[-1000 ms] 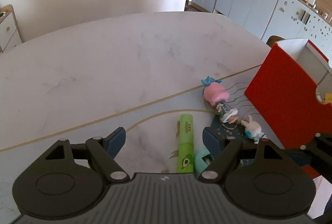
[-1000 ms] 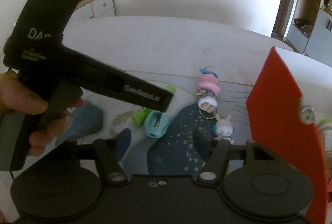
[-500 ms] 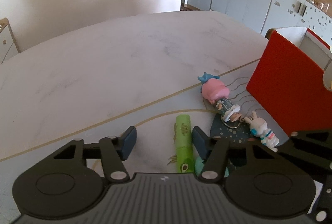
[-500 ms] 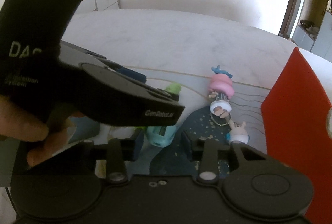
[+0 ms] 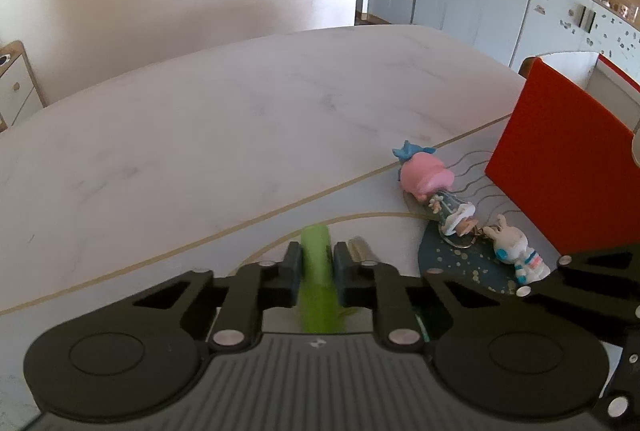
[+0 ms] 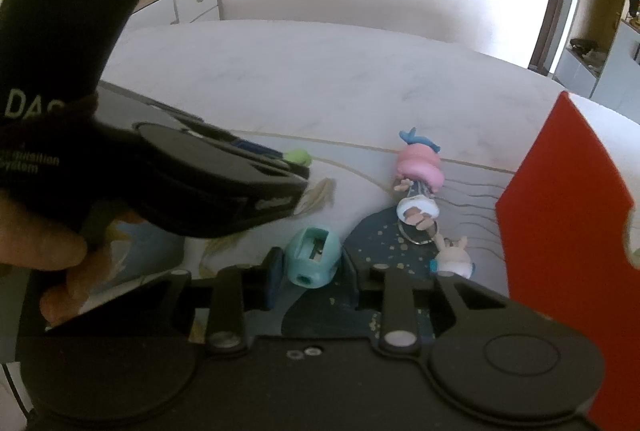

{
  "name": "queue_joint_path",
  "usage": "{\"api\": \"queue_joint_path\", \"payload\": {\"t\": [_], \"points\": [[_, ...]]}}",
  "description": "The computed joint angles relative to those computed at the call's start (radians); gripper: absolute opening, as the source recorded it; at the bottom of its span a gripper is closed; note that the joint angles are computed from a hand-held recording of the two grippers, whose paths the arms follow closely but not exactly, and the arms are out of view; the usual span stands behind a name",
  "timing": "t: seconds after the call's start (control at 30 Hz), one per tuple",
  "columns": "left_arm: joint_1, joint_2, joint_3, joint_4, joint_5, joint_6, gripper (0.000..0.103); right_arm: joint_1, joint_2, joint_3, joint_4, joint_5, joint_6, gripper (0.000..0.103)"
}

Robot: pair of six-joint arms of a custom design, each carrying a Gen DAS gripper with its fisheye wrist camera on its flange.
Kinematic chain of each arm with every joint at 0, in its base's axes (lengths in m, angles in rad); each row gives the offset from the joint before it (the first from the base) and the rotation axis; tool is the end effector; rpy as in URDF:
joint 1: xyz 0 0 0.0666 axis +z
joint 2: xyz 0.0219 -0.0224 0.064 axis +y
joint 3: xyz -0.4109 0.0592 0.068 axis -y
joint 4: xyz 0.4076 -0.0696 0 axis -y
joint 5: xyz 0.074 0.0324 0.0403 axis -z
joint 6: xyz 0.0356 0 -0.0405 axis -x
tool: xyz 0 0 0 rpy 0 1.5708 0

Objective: Organize rigid objects
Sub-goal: 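Grasp the green highlighter with the left gripper while right grasps the teal sharpener, then carry the highlighter and sharpener over into the red box with both grippers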

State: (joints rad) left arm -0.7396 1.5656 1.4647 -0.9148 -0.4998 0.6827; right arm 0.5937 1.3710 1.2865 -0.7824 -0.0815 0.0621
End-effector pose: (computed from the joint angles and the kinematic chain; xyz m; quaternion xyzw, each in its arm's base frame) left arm 0.4165 -0.3574 0.4112 -0.0412 0.9334 0.0069 0.3564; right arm 0.3997 0.2727 0.4288 -0.3154 0.8834 0.1274 0.3223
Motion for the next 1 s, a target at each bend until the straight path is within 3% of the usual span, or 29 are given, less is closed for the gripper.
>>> {"api": "queue_joint_path", "payload": {"t": [0.5,1.0], "points": [[-0.017,-0.069,-0.033,-0.044,0.034,0.079,0.016,-0.035,-0.097,-0.006,-0.064,-0.013,-0.044,0.030],[-0.121,-0.160,-0.050,-0.092,0.009,0.181,0.016,-0.101,-0.256,-0.026,-0.142,-0.065,-0.069,0.030]]}}
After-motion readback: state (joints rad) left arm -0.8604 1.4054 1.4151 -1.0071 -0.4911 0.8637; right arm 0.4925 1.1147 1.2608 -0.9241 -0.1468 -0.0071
